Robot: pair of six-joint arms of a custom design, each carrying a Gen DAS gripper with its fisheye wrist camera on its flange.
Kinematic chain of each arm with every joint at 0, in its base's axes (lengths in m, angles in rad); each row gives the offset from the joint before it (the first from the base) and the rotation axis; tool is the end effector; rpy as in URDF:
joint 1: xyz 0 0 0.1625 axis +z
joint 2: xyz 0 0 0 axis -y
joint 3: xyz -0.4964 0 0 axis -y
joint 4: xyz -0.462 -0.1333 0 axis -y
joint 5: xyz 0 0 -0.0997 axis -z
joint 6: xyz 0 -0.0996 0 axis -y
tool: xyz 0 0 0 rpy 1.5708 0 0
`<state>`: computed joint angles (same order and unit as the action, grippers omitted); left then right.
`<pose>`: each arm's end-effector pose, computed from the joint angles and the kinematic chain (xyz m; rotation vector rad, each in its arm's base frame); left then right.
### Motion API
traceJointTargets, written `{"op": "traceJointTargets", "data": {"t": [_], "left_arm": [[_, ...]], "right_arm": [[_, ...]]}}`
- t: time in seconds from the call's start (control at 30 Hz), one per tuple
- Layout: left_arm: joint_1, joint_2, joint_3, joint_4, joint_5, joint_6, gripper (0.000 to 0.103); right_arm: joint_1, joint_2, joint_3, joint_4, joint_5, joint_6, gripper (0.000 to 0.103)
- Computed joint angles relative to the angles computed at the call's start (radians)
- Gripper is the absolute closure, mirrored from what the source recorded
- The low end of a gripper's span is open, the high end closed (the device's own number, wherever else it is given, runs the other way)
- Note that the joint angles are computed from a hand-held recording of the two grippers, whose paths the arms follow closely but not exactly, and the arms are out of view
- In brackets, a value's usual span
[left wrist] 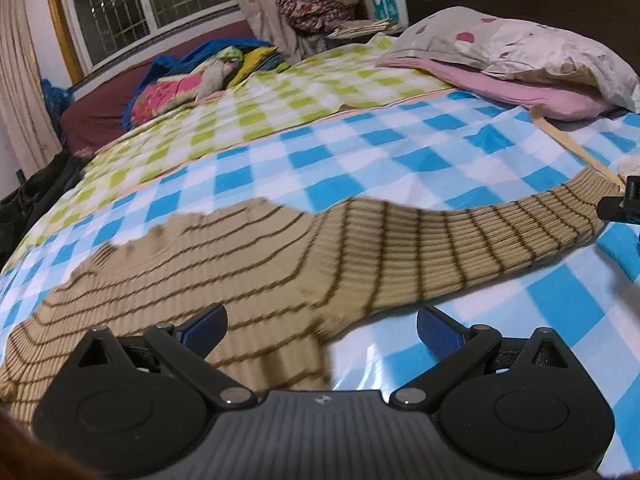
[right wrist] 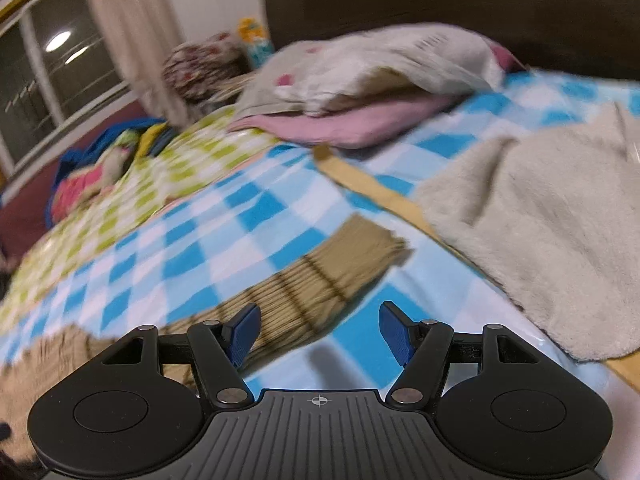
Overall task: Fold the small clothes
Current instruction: 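Move the right tool toward the sweater sleeve cuff and grasp it, then lift the sleeve cuff with the right tool and carry it across the sweater body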
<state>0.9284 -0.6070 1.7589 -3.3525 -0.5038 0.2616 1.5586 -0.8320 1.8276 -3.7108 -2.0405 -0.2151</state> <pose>-0.2455 -0.6962 0.0435 0.5400 2.0144 -0.8840 0.0796 -0.7087 0.1959 -0.1156 -2.2447 1.3613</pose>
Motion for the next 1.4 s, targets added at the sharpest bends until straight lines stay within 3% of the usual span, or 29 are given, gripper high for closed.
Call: {"op": "traceJointTargets", "data": {"t": [0.2,0.4,0.5,0.57,0.6,0.67,0.73,0.8,1.1,1.4], "left_arm": [[0.011,0.027,-0.029,0.02,-0.016,-0.007,0.0],[0.011,0.038,-0.028,-0.027,-0.013,0.025,0.0],[0.009,0.03,-0.016,-0.023,-0.017,0.016,0.0],[0.006,0.024,-0.005,-0.036,-0.018,0.024,0.0],[0.004,0.022,0.001,-0.047,-0.017,0.032,0.0],[0.003,0.015,0.01,-0.055,-0.013,0.036,0.0],[0.001,-0.001,0.027,-0.054,-0.013,0.029,0.0],[-0.001,-0.014,0.043,-0.067,-0.008,0.033,0.0],[-0.006,-0.115,0.152,-0.11,0.013,-0.017,0.0],[0.013,-0.298,0.342,-0.133,0.077,-0.096,0.0]], "right_arm": [[-0.04,-0.009,-0.017,0.045,0.044,0.115,0.038],[-0.063,0.003,-0.036,0.026,0.122,0.17,0.039],[-0.072,0.005,-0.045,0.04,0.15,0.193,0.051],[-0.075,0.003,-0.048,0.047,0.148,0.213,0.07],[-0.079,-0.001,-0.046,0.054,0.153,0.231,0.074],[-0.096,-0.016,-0.034,0.072,0.204,0.291,0.09],[-0.116,-0.032,-0.017,0.078,0.283,0.362,0.094],[-0.124,-0.036,-0.01,0.064,0.335,0.382,0.095],[-0.089,-0.039,-0.003,0.034,0.483,0.322,0.097],[0.061,0.026,-0.034,0.171,0.54,0.167,0.097]]}}
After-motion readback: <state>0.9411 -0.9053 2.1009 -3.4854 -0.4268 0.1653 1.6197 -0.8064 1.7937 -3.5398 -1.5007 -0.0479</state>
